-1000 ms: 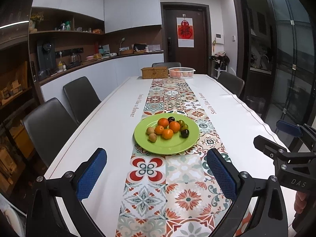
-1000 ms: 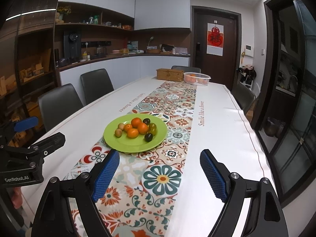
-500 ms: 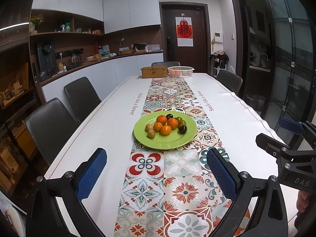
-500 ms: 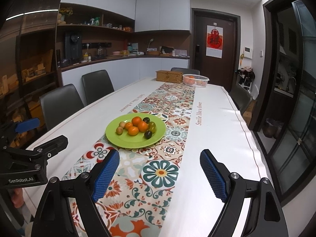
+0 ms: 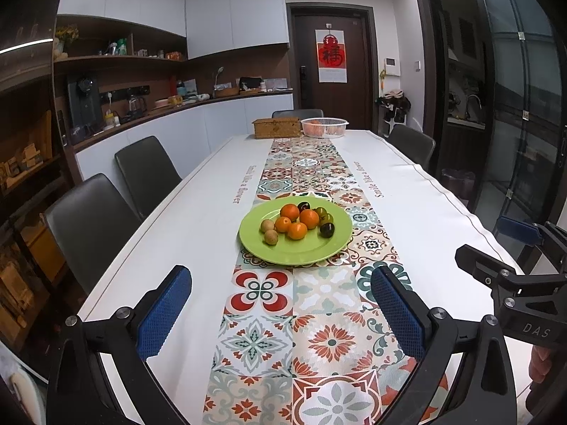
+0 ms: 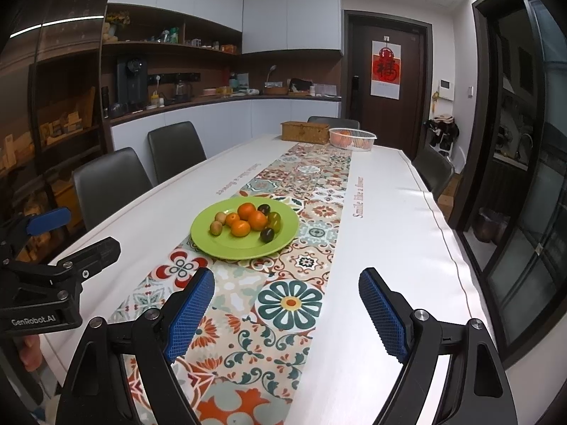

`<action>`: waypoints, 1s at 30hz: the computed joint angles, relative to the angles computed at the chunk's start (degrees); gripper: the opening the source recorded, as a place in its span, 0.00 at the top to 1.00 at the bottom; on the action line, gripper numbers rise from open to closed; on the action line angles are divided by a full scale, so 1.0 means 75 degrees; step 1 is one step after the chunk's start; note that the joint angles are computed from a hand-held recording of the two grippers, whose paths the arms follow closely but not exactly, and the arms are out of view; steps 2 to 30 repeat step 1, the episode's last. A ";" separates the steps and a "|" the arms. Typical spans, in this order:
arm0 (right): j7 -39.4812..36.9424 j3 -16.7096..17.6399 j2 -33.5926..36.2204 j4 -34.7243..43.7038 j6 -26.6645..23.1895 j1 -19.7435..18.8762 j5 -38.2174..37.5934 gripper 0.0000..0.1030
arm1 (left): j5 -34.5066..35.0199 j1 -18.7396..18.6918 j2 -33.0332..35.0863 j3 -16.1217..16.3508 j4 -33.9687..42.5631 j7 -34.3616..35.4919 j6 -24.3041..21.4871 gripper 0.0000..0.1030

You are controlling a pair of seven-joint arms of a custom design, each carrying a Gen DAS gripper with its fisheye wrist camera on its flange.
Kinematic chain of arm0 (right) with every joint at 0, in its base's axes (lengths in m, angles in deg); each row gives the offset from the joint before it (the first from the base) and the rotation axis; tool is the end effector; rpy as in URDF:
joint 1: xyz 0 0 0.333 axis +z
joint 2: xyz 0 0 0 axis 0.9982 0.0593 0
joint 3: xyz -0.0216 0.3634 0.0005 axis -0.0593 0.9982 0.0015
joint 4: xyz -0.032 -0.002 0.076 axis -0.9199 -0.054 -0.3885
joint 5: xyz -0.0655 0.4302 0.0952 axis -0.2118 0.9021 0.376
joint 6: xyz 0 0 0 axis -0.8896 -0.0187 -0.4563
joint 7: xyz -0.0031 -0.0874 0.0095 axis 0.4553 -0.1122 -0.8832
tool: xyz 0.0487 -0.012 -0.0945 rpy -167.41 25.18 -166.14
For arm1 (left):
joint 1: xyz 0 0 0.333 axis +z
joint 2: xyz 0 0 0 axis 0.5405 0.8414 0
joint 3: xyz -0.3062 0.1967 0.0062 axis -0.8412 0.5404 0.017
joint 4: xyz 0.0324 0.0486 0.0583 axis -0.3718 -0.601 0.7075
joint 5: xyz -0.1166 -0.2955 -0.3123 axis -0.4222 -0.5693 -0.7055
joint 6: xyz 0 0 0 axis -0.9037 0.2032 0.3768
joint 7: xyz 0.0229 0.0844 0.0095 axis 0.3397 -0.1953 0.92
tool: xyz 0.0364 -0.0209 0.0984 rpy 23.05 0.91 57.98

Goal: Organize fruits

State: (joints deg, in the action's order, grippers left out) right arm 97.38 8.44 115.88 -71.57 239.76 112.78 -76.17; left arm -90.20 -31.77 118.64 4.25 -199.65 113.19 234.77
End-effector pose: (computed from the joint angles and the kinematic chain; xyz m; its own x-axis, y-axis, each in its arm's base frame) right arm 0.7026 0.2673 0.4224 0.2099 -0.9775 0.0192 -0.4933 -0.1228 -0.8611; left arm 0.6789 -0.2213 0.4291 -0.0494 -0.9964 -0.0692 -0.5076 0.0847 -0.8574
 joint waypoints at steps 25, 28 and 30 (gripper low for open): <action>-0.0021 0.0008 -0.0007 -0.0019 -0.0011 0.0000 0.0020 0.18 | -0.0003 0.0001 -0.0001 0.0005 0.0002 -0.0008 -0.0021 0.00; -0.0021 0.0008 -0.0007 -0.0019 -0.0011 0.0000 0.0020 0.18 | -0.0003 0.0001 -0.0001 0.0005 0.0002 -0.0008 -0.0021 0.00; -0.0021 0.0008 -0.0007 -0.0019 -0.0011 0.0000 0.0020 0.18 | -0.0003 0.0001 -0.0001 0.0005 0.0002 -0.0008 -0.0021 0.00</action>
